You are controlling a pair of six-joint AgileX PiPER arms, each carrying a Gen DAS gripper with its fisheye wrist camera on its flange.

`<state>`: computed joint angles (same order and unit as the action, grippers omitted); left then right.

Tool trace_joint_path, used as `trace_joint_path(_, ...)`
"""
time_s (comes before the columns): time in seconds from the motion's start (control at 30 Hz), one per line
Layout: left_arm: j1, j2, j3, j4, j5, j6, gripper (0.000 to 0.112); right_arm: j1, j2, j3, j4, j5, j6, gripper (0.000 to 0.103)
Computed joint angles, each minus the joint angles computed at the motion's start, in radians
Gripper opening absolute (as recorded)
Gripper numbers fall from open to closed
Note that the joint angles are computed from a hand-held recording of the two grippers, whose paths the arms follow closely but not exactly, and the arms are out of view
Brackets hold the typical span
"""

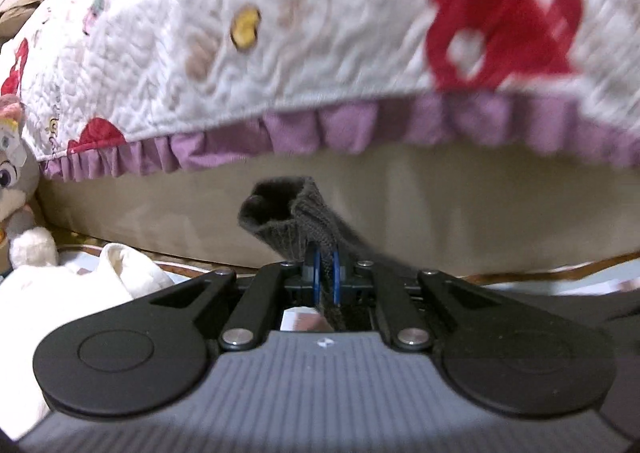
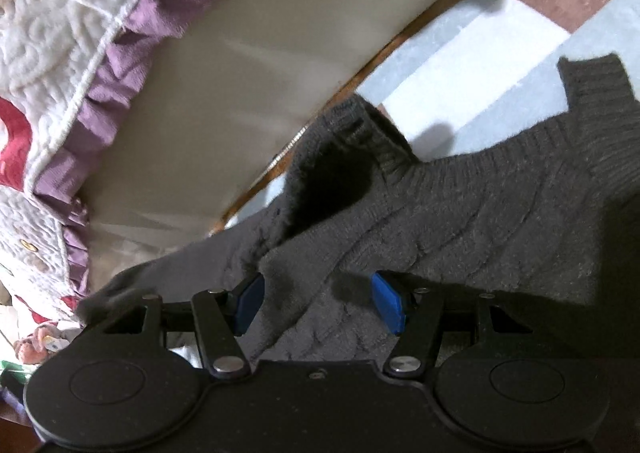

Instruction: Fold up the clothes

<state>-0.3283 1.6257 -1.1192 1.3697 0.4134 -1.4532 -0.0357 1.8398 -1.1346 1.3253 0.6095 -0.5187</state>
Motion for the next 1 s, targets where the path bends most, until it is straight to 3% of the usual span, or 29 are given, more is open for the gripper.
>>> trace_joint_path(0.17,-0.033,-0.228,0.162,-0.167,-0.025,0.061,0.006,-0.029,-0.003,0.032,0.111,0.040,-0.058,0.066)
trace_joint_path(0.37,-0.162,-0.451,0.320,-0.135,0.112,-0.017,0.005,-0.050,-0.012,0.072,0.176,0.066,-0.090,0.066)
trace_joint_path(0.6,-0.507,-0.804,0.441,-0.310,0.436,-0.045,0.005,-0.065,-0.029,0.121,0.304,0.131,-0.190,0.066)
trace_joint_path(0.7,-0.623,-0.880,0.486,-0.423,0.539,-0.053,0.005,-0.069,-0.022,0.124,0.300,0.153,-0.179,0.066)
trace_joint_path(0.9,-0.733,-1.002,0.544,-0.576,0.704,-0.069,0.005,-0.039,-0.059,0.135,0.219,0.032,-0.104,0.067)
trace_joint_path(0.97,-0.747,-1.034,0.548,-0.589,0.739,-0.070,0.005,-0.047,-0.065,0.168,0.291,0.016,-0.183,0.068)
trace_joint_path(1.0,-0.740,-1.041,0.549,-0.599,0.746,-0.060,0.005,-0.051,-0.068,0.192,0.352,0.008,-0.263,0.059)
